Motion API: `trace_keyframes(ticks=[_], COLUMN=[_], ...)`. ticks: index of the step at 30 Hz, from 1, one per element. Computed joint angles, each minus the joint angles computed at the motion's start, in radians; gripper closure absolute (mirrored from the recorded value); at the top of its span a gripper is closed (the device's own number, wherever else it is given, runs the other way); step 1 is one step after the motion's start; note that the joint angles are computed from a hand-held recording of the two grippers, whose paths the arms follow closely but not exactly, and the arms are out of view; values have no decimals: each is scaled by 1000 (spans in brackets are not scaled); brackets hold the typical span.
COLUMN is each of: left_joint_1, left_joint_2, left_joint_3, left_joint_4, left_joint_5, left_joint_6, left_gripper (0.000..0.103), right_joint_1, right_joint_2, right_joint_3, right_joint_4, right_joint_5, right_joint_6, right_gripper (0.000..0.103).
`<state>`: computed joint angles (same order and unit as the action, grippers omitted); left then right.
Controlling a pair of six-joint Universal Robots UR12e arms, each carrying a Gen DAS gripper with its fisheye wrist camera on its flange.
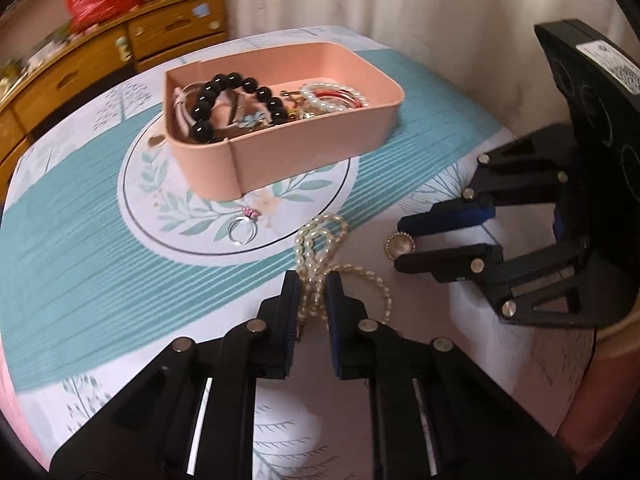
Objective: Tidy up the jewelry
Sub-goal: 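Grasp the pearl necklace with the left tool while the right tool grasps the pearl earring, then lift the necklace and earring over the pink tray and open both tools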
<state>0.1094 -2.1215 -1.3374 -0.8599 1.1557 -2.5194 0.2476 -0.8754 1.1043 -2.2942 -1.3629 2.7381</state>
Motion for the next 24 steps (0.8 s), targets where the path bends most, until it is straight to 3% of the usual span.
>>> trace_keyframes(ticks=[3,5,9,17,24], left_joint_1=[0,2,3,14,15], left_joint_2=[7,14,21,40,59], left_joint_3=[-10,-21,-29,-41,-34], left_joint_4=[11,33,51,84,100], left_joint_5=[10,9,19,4,-10], left_joint_6=[-61,-99,-190,-399,-460], left_gripper=[93,101,101,101,101], right_joint_1=[-2,-8,-20,-15,-13], right_joint_2=[4,8,11,0,-22], right_joint_3=[-12,-21,-28,1,42], right_joint_4=[20,35,49,-4,-72], right_joint_5=[6,30,72,64,75], right_joint_6=[30,81,192,277,302], right_gripper=[86,88,90,92,102])
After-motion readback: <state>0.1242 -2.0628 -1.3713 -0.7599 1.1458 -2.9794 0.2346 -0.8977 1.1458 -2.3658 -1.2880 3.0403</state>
